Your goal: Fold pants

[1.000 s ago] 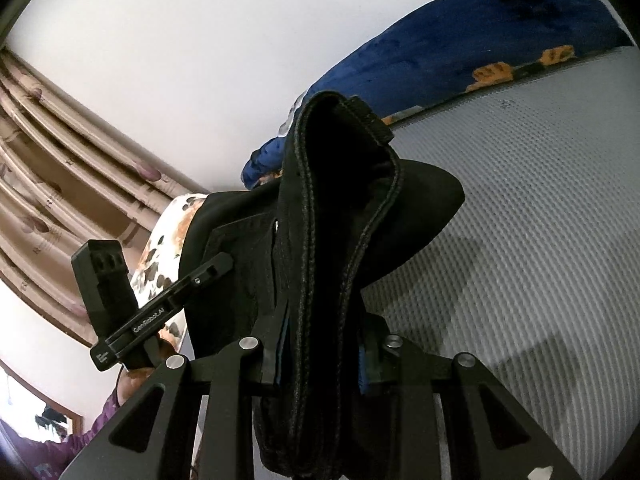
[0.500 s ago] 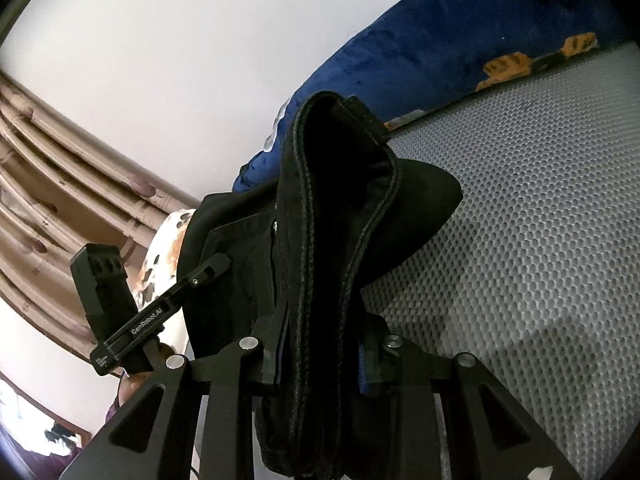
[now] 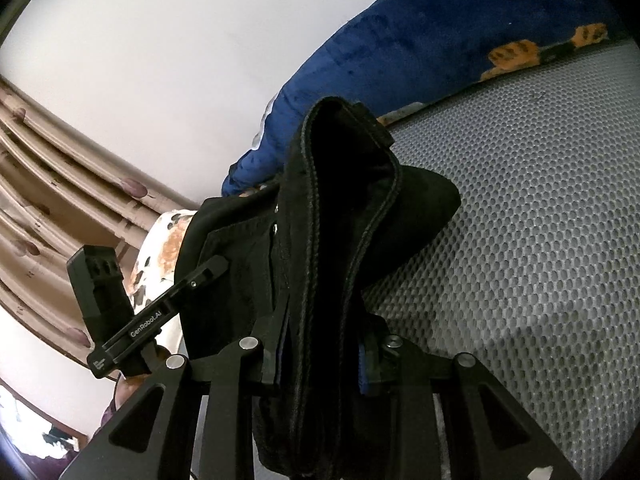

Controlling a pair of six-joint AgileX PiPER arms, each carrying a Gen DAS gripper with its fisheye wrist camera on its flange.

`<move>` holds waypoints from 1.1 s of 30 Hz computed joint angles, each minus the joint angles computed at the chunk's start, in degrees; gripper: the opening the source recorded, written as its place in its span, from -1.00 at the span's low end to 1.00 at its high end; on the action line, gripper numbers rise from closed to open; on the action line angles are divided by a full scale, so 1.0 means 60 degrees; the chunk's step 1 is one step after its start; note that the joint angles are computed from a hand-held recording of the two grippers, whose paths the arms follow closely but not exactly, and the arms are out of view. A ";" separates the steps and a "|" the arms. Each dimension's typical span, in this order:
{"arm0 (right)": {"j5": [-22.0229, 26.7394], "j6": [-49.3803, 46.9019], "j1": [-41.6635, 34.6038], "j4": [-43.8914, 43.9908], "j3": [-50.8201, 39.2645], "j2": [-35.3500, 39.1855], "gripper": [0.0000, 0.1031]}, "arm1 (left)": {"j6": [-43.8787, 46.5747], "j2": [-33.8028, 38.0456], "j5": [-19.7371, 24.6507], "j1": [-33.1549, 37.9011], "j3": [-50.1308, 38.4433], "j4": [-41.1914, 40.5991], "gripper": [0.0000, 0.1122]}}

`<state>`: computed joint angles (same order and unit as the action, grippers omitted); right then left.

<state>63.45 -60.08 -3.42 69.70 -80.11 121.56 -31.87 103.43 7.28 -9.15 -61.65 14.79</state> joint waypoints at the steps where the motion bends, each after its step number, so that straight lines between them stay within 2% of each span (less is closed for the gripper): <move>1: -0.0020 0.0006 -0.0002 -0.0035 -0.0002 -0.0014 -0.53 | 0.0313 0.0068 -0.0019 0.0046 -0.0014 -0.0316 -0.60; 8: -0.0322 0.0230 0.0197 -0.0183 -0.0058 -0.0084 -0.53 | 0.1631 0.0413 -0.0170 0.0215 -0.0093 -0.1521 -0.60; 25: -0.0813 -0.0125 0.0375 0.0269 0.0496 -0.0293 -0.53 | 0.2492 0.0779 -0.0135 0.0319 -0.0377 -0.2239 -0.57; 33: -0.1239 -0.0285 0.0528 0.0312 0.0758 -0.0499 -0.53 | 0.0846 0.0890 -0.0207 0.0294 -0.0366 -0.0643 -0.49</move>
